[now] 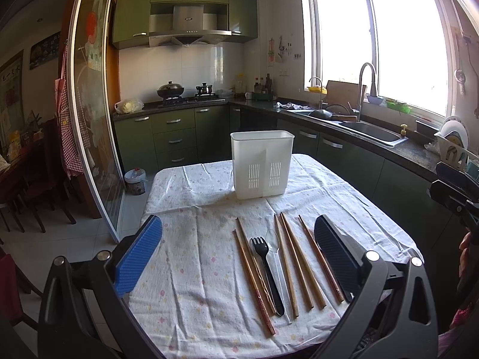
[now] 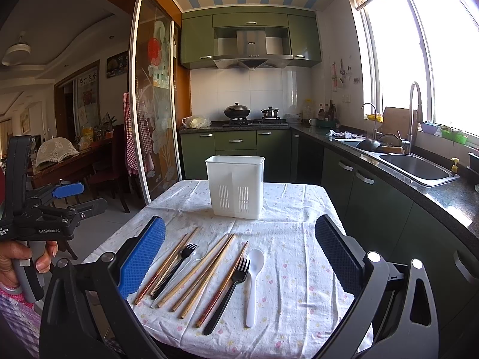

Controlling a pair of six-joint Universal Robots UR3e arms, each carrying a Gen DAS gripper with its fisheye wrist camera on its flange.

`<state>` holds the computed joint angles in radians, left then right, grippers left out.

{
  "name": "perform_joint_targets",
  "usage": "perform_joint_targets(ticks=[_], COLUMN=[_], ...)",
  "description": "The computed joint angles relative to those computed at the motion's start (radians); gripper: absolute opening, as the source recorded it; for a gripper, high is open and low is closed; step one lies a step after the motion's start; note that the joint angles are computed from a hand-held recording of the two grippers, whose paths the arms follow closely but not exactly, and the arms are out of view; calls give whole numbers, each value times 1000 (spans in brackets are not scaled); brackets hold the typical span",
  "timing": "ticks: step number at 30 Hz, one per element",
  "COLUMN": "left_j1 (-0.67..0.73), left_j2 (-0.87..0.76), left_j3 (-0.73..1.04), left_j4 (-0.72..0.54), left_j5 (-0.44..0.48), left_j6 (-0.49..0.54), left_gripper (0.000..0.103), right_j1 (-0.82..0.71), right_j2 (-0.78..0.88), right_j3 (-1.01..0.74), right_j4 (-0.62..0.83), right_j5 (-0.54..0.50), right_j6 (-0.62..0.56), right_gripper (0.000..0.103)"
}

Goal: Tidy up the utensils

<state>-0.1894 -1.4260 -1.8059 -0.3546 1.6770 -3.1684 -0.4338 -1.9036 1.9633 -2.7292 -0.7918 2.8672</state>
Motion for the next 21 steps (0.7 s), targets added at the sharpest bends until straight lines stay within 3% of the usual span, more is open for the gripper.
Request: perform_joint_targets(ticks=[21], left_j1=[2], left_j2=[0], left_j3=[2], left_j4=[-4], left_j5=[-2], left_j6=[0], left_gripper=[97], right_j1=[13], right_j2=[1], right_j3=[2], right_j4=[0], right_j5=[-15], right_j6=[2], right_gripper=[99])
